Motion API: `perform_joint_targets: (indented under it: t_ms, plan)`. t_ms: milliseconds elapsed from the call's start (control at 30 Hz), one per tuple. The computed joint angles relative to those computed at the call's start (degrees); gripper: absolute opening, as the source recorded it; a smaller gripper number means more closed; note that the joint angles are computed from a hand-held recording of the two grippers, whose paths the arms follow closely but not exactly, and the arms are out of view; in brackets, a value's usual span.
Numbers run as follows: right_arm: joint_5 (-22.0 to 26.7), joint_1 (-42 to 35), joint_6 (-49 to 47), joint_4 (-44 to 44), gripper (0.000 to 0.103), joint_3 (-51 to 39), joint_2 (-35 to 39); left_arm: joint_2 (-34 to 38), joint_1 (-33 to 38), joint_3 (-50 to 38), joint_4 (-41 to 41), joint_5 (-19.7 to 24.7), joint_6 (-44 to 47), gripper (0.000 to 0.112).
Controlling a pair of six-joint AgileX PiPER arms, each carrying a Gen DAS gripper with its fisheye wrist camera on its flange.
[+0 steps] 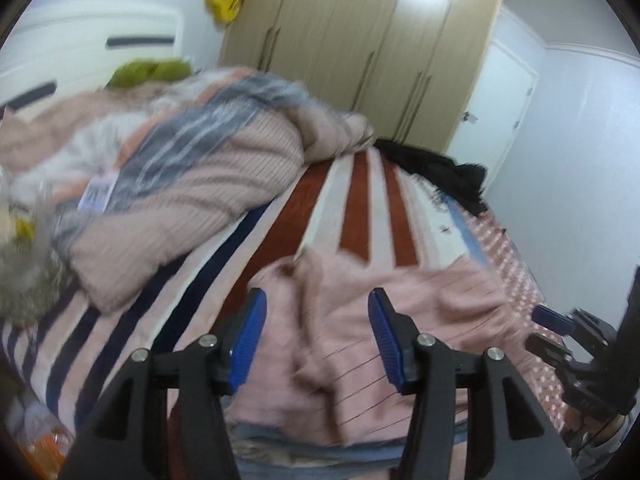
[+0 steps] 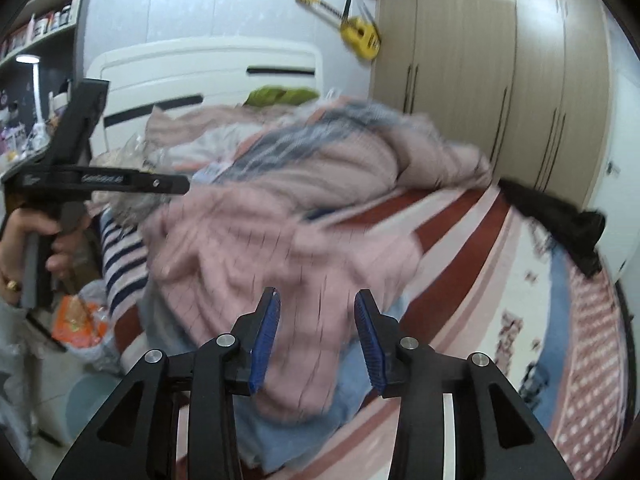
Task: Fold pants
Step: 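Release the pants on the stack and press it flat with both grippers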
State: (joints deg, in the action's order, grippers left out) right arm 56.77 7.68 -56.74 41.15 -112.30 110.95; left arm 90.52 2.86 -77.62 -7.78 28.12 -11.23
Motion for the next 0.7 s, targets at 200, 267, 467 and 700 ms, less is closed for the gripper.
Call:
perform_joint_targets:
  t_ms: [200,267,467,700]
  plan:
    - [5.95,2.49,7.9,-0.06,0.035,-17.21,9.25,6.91,-2.18,-7.8,-16.29,4.49,15.59,0.048]
    - [8.12,3.77,10.6,-2.52,0.034,-22.04,12.63,9.47,-3.27,-9.27,-13.09,6.13,13.58,0.048]
    - [3.74,4.25,4.38,-6.21,0.036,-12.01,10.97,12.44,-1.38,-5.64,-7.02,7.36,13.23,0.035]
    - [2.7,1.91,-1.75,-3.71,0.037,-3.28,8.09,11.04,4.6,-1.06,-24.68,7.45,26.71,0.015]
